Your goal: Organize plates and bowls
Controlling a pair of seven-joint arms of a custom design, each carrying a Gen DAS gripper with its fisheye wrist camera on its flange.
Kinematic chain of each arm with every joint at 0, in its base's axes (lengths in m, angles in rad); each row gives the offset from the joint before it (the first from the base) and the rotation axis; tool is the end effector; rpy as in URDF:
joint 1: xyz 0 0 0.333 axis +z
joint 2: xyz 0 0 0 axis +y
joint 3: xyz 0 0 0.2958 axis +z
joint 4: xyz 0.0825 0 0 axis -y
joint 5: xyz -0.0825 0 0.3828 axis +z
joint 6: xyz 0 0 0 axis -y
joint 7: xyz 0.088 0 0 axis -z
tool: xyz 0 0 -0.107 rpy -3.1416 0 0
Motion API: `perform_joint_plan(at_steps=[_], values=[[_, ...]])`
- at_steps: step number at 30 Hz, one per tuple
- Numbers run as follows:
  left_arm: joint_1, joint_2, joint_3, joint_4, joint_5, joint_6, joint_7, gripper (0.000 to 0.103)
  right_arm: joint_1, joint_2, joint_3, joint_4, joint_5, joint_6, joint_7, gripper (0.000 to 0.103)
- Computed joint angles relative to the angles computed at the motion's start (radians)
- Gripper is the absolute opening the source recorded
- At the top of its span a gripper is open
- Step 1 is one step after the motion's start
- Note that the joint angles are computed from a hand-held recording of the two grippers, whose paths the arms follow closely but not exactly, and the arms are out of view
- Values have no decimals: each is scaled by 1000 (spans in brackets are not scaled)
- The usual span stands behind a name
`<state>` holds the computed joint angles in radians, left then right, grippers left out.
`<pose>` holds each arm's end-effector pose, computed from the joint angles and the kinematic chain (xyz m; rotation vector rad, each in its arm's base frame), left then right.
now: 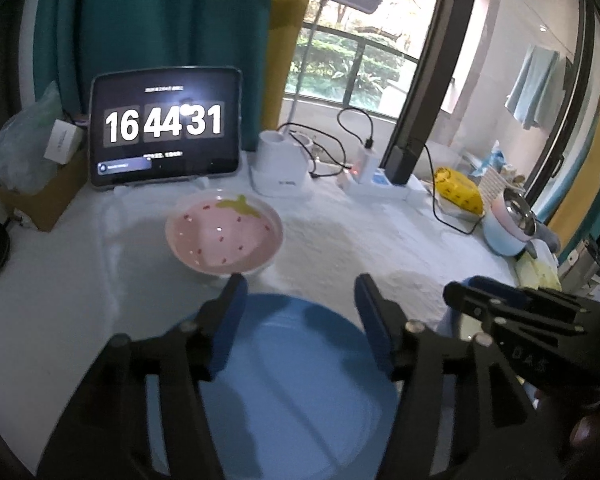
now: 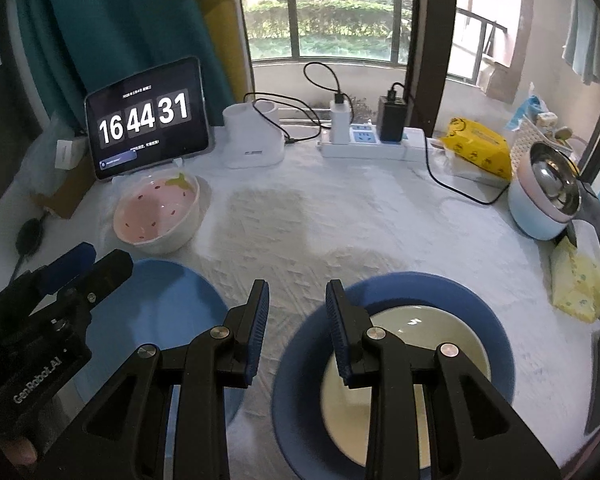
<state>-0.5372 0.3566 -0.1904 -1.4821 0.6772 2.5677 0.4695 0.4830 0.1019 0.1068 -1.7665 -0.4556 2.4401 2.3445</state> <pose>0.5354 -0.4607 0.5395 -1.7774 1.8196 -1.0424 0.5289 0.3499 0.5436 -1.8800 1.7411 -0.5731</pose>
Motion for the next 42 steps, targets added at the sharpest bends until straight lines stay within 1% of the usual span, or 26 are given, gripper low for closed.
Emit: perform_joint_plan(at_steps=[7,26,32,34,37,42], values=[[29,-17,7,-35,-8,23,5,62,27,82,-9,101,7,-33,-18,31],[128,-42,16,-101,-81,85,52,62,123,334,-79,439,85,-127,-117,31],[158,-25,12,-97,-131,103,99,62,144,418,-99,553,119,-162,-147,31],[169,-14,6,-91,-161,109,127,62,149,448,-104,594,133,-172,-159,31],[196,3,-12,-87,-238,133,187,62,152,489,-110,649,159,-183,-178,31],[200,29,-6,-69,-286,140,217,62,153,575,-117,767,208,-214,-217,31]])
